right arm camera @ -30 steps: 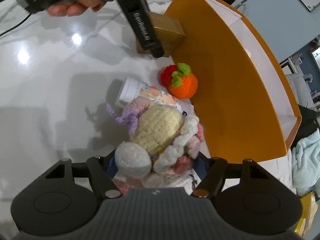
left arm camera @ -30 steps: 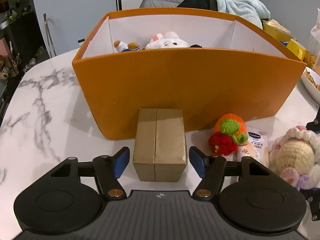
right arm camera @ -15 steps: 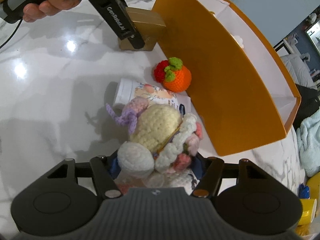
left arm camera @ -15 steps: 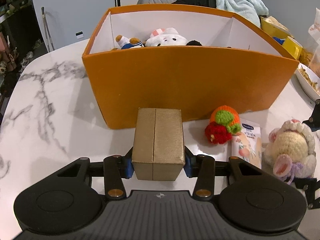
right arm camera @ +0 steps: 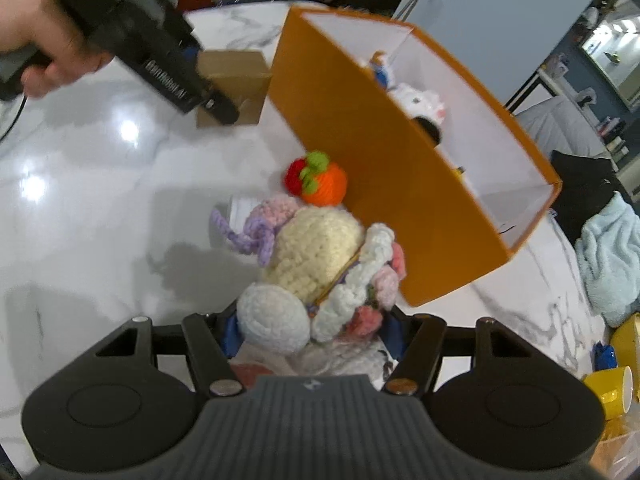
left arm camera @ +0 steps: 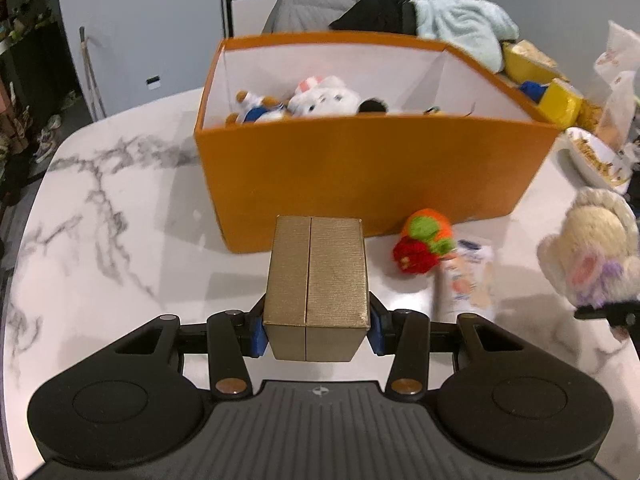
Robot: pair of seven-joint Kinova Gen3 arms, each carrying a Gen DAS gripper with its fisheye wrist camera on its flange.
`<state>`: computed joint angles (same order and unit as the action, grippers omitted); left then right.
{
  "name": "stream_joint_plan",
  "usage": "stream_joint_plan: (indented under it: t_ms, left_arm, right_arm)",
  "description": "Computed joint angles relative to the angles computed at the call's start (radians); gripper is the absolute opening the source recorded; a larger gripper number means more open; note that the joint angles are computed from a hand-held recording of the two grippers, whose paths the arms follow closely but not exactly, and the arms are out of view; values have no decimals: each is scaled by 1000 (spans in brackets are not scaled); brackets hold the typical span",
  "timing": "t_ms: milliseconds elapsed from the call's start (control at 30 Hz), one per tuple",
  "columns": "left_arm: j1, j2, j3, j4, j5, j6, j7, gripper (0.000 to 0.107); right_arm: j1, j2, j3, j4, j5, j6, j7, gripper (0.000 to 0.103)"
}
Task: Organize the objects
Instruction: 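Lift the brown cardboard box and crochet doll off the table with both tools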
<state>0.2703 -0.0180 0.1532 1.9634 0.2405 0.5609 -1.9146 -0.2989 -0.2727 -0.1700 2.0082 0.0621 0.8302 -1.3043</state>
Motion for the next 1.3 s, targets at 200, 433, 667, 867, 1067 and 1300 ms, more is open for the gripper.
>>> stream_joint_plan:
  t_ms: [200, 433, 667, 867, 1067, 1300]
  left_arm:
    - [10, -82, -40, -22, 174, 62, -163, 53]
    - [37, -183, -106, -84, 321, 149, -260, 53]
    - [80, -271, -182, -160, 494, 225, -365, 53]
    - [133, -298, -207, -213, 640, 202, -467, 53]
    - [173, -284, -186, -264, 701, 69, -535, 53]
    - [204, -213, -203, -293, 906, -56, -682, 53]
  right_arm:
    - [18, -48, 15, -26, -18, -13, -23, 67]
    - [79, -128, -9, -105, -11, 8, -130, 66]
    - [150, -218, -62, -221, 25, 9, -273, 67]
    - [222, -291, -120, -277, 61, -103, -336, 67]
    - [332, -280, -177, -329, 107, -230, -402, 66]
    - [431, -209, -218, -384, 136, -365, -487, 66]
